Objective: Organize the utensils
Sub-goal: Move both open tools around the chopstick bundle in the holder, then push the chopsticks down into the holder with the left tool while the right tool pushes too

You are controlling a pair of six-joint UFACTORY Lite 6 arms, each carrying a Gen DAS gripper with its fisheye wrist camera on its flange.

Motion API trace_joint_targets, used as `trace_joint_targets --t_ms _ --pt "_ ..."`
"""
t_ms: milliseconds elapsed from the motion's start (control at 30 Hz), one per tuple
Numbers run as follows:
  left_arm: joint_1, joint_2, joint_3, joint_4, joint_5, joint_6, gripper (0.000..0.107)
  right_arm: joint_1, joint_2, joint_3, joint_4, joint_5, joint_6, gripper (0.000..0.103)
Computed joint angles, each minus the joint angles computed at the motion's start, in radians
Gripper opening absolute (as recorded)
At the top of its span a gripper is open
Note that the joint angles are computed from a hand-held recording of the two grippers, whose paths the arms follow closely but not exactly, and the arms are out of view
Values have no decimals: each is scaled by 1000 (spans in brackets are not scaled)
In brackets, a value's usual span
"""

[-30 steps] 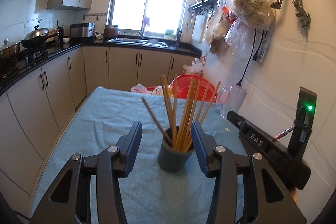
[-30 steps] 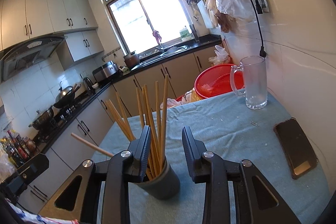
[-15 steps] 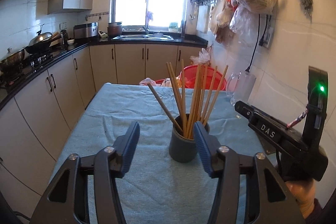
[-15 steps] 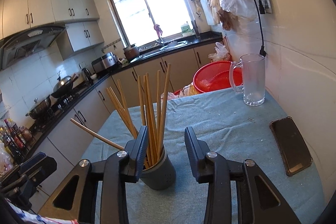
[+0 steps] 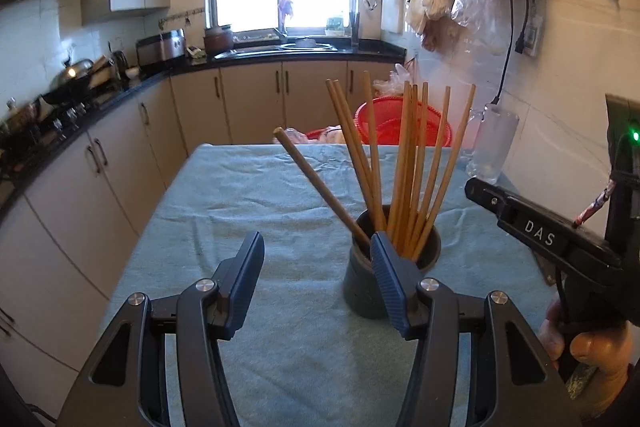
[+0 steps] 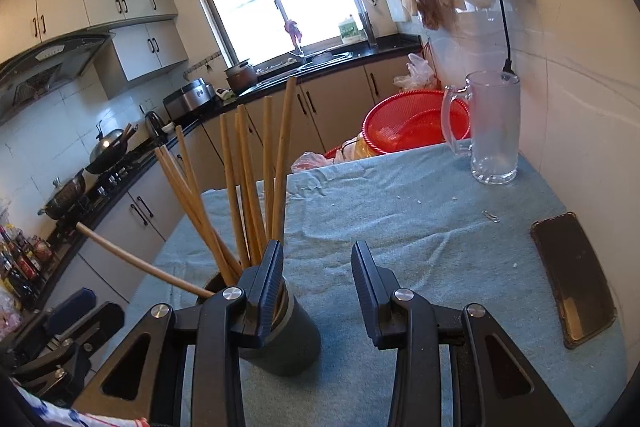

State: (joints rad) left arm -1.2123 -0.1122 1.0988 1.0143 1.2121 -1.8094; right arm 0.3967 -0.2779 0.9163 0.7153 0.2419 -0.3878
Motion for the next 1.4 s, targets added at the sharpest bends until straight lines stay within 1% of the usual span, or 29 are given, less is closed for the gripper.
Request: trace_joint_targets --t_ms 100,133,200,267,367,400,433,467,500,533,567,600,633,667,700,800,967,1067,1200,1267,1400 --pt "81 -56 -54 29 -129 -7 55 -22 41 27 167 21 -159 38" --pt "106 -64 -60 33 -158 -3 55 -24 54 38 188 24 -178 38" --pt "175 -92 -81 44 -252 8 55 -33 72 50 270 41 -258 38" --pt "226 -95 -79 40 -312 25 55 -40 86 56 349 56 -331 38" --pt "287 -103 -79 34 -389 42 55 -43 120 79 409 67 -383 38" --pt "298 -103 -77 31 -409 46 52 -47 135 90 431 75 -403 38" --pt "306 -102 -75 31 -427 46 42 -51 147 97 457 85 -426 38" --pt "313 -97 -68 24 -438 53 36 -57 162 108 479 97 -442 38" --pt "323 -87 -58 6 -454 73 23 -63 178 119 500 109 -455 35" --pt "327 -77 -50 -4 -463 83 15 -71 193 132 520 125 -469 29" --pt "335 -72 -45 -14 -473 94 14 -76 204 141 535 137 -482 27" --pt "337 -66 -42 -15 -479 92 13 -79 214 150 545 146 -489 26" --pt "336 -64 -44 -10 -479 86 7 -79 217 153 549 147 -493 23" --pt "335 -66 -47 -4 -484 79 7 -81 219 153 558 154 -505 18" --pt "333 -70 -50 1 -488 69 7 -86 220 155 570 170 -520 11" --pt "326 -67 -44 9 -485 60 6 -79 204 151 557 173 -524 8" --pt "302 -64 -17 22 -456 56 6 -45 152 126 521 129 -514 8" --pt "287 -71 6 19 -438 70 6 -41 125 119 513 127 -504 8" --pt "260 -57 54 -1 -390 119 6 -47 85 106 504 124 -493 8" --pt "261 -43 84 -34 -376 165 6 -38 64 106 459 108 -453 8" --pt "280 2 165 -152 -350 312 6 13 32 100 269 49 -310 7"
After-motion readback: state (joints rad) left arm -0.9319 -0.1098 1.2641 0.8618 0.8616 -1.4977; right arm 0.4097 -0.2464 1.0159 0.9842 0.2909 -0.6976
